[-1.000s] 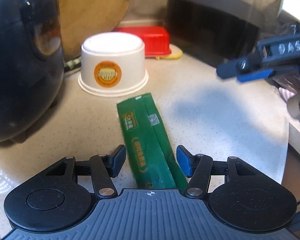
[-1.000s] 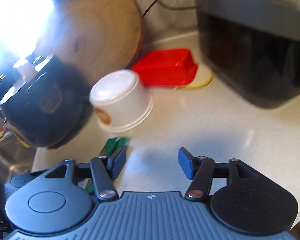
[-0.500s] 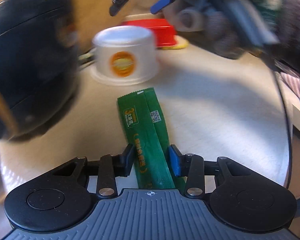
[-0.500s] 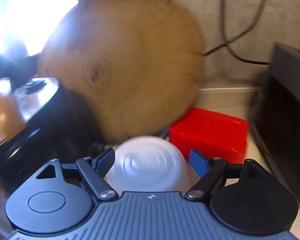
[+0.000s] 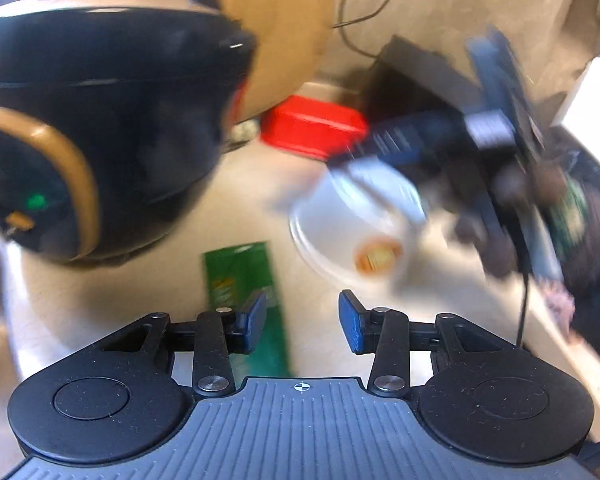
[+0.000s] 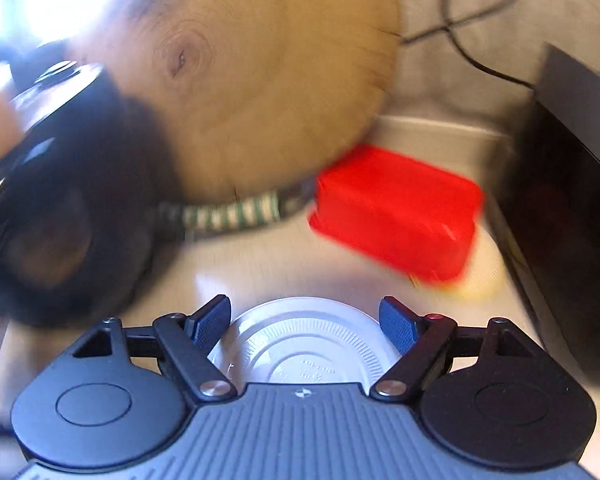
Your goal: Collect trash
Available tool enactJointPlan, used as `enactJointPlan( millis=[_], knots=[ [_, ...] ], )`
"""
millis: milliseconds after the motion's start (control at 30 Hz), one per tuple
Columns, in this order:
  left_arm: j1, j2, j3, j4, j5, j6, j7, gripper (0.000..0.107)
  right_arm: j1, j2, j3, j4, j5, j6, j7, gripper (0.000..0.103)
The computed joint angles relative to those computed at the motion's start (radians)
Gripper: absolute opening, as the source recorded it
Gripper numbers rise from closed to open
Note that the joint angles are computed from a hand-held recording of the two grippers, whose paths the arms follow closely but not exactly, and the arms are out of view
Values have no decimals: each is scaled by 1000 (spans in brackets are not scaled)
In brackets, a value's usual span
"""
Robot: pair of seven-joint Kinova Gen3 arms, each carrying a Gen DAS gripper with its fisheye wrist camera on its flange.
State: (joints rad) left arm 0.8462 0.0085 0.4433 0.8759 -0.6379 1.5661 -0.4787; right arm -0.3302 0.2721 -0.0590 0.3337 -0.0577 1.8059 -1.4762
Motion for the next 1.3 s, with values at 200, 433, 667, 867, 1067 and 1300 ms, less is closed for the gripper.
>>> enactJointPlan(
  millis=[200, 433, 667, 867, 1067, 1300],
  knots=[
    [-71, 5, -66, 31, 190, -207, -74, 44, 250, -251, 68, 278, -222, -49, 9, 82],
    [-123, 87, -120, 31, 303, -371, -74, 44, 338, -455, 132, 508, -153, -186, -119, 79],
    [-153, 79, -176, 100, 440, -498, -73, 43, 315, -517, -2, 623, 14, -204, -212, 58],
    [-94, 105, -189, 41, 463, -510, -107, 47, 274, -593, 59, 693, -8, -196, -236, 56],
    [-98, 147, -124, -26, 564, -485, -221, 39, 273, -670, 89, 752, -26, -163, -253, 56],
    [81, 127, -280, -26, 349, -453, -103, 38, 287, -759, 147, 799, -29, -147, -306, 56]
  ],
)
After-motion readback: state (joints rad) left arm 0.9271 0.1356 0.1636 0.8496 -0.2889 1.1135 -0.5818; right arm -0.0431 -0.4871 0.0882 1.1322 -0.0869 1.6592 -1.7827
